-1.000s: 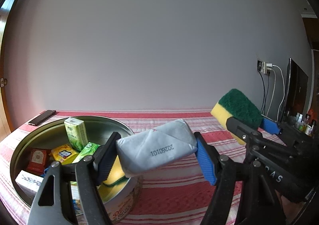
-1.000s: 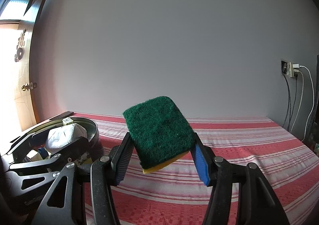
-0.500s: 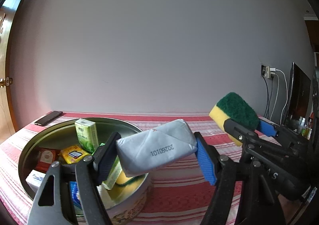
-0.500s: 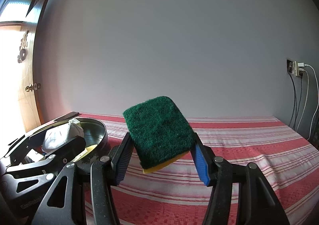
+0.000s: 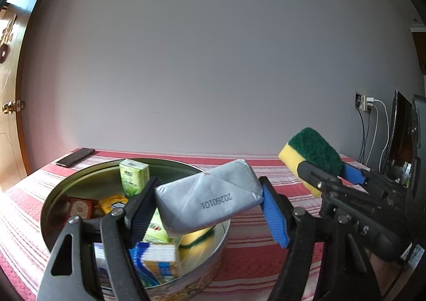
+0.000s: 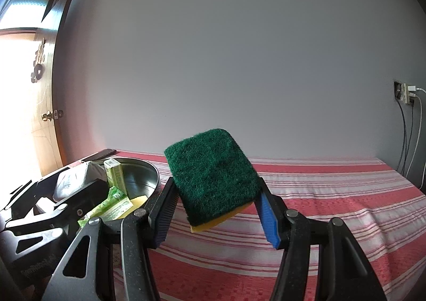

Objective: Organize objects
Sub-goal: 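Lift and carry the soap bar and sponge over the silver tin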

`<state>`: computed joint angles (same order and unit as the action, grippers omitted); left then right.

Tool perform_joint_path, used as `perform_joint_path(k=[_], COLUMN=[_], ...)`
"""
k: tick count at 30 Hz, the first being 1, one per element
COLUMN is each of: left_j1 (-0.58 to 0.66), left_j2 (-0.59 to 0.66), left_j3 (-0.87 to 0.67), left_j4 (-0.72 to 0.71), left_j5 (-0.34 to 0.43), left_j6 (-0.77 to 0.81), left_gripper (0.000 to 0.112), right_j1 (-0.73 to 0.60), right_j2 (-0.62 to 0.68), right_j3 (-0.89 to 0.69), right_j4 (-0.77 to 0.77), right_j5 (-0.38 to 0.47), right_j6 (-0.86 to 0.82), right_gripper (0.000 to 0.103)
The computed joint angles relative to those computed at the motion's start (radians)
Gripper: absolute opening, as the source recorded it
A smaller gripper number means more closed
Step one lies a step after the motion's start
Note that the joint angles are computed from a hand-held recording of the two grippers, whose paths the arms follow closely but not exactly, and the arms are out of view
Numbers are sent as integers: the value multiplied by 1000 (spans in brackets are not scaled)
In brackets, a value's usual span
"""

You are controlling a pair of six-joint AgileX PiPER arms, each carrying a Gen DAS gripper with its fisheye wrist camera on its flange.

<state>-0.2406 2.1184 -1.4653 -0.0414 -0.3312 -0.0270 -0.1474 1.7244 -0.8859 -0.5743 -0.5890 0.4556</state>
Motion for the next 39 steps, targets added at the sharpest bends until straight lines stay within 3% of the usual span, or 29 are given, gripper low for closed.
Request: perform_joint_path(k=[10, 27, 33, 36, 39], left_j1=[61, 155, 198, 210, 223], left_j2=[-73, -113, -114, -105, -87], left_j3=[71, 46, 6, -19, -56], left_j4=[118, 162, 471, 510, 639], left_j5=[-8, 111, 168, 197, 227], left_j6=[-111, -128, -428, -457, -575], left_gripper=[74, 74, 73, 73, 74], right_j1=[7, 106, 174, 195, 222], right_j2=[-6, -8, 14, 35, 60], right_j3=[-35, -185, -272, -319, -379], right_j4=[-134, -339, -406, -471, -565], right_j5=[-6, 67, 138, 161, 197], right_j6=[142, 353, 437, 500, 604], right_gripper=[59, 59, 59, 59, 59])
